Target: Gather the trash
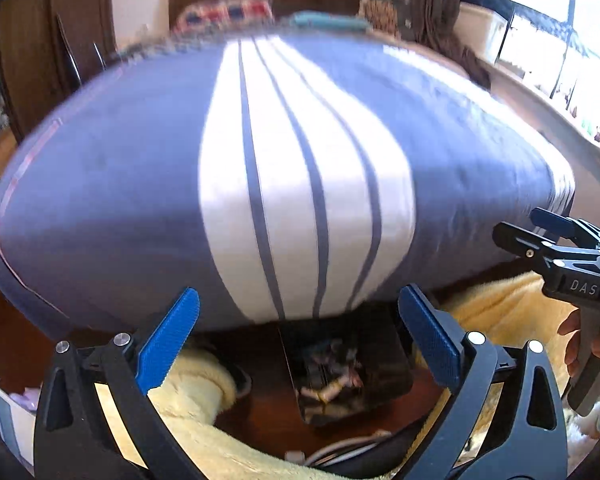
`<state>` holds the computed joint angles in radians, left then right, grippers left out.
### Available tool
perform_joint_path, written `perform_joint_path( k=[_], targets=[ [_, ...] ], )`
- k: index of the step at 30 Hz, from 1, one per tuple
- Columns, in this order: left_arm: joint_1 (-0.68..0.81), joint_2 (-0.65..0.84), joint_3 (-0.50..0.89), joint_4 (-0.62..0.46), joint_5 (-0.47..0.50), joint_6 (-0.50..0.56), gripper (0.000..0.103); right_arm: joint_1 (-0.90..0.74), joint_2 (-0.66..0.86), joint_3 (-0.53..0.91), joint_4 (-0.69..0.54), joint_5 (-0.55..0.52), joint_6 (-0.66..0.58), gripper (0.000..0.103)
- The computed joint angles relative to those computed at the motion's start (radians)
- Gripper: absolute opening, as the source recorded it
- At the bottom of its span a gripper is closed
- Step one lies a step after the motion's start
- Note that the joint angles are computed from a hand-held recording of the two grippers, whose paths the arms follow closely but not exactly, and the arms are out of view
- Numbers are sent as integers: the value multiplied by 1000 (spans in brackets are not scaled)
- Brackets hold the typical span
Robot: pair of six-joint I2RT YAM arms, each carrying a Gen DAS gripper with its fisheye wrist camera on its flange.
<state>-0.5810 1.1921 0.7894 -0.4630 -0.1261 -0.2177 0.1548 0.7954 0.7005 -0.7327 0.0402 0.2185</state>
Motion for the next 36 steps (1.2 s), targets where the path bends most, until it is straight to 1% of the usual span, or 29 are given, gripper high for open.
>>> perform_joint_path(
  k=[3, 7, 9, 11, 12, 15, 17, 18, 20, 24, 25, 27, 36],
  targets=[
    [-16, -78, 38, -29, -33, 2, 95, 46, -73, 93, -61, 98, 3, 100],
    [-66, -162, 105, -53, -134, 0, 95, 60, -122, 197, -100, 162, -29, 100],
    [-94, -188, 134, -52, -178, 3, 95, 76, -135, 241, -111, 191, -34, 100],
    [-119, -203, 164, -49, -215, 4, 95, 65, -151, 289, -117, 194, -43, 100],
    [-131, -207, 178, -47, -233, 5, 95, 94, -151, 306, -122, 226, -30, 100],
    [-175, -218, 218, -36, -299, 13, 95, 100, -152, 363, -114, 255, -31, 100],
    [-212, -227, 237, -26, -358, 22, 95, 99, -158, 400, -112, 272, -29, 100],
    [-215, -234, 241, -18, -370, 30, 95, 115, -158, 413, -114, 297, -23, 100],
    [-243, -243, 250, -10, -410, 26, 95, 178, -165, 441, -119, 394, -7, 100],
    [-246, -257, 260, -29, -392, 20, 95, 318, -177, 466, -140, 575, 27, 100],
    [-255, -254, 260, -29, -406, 15, 95, 353, -177, 469, -146, 617, 39, 100],
    [-259, -265, 260, -39, -421, 17, 95, 387, -179, 475, -157, 659, 52, 100],
    [-254, -285, 250, -55, -425, 14, 95, 394, -190, 467, -171, 649, 73, 100]
  ],
)
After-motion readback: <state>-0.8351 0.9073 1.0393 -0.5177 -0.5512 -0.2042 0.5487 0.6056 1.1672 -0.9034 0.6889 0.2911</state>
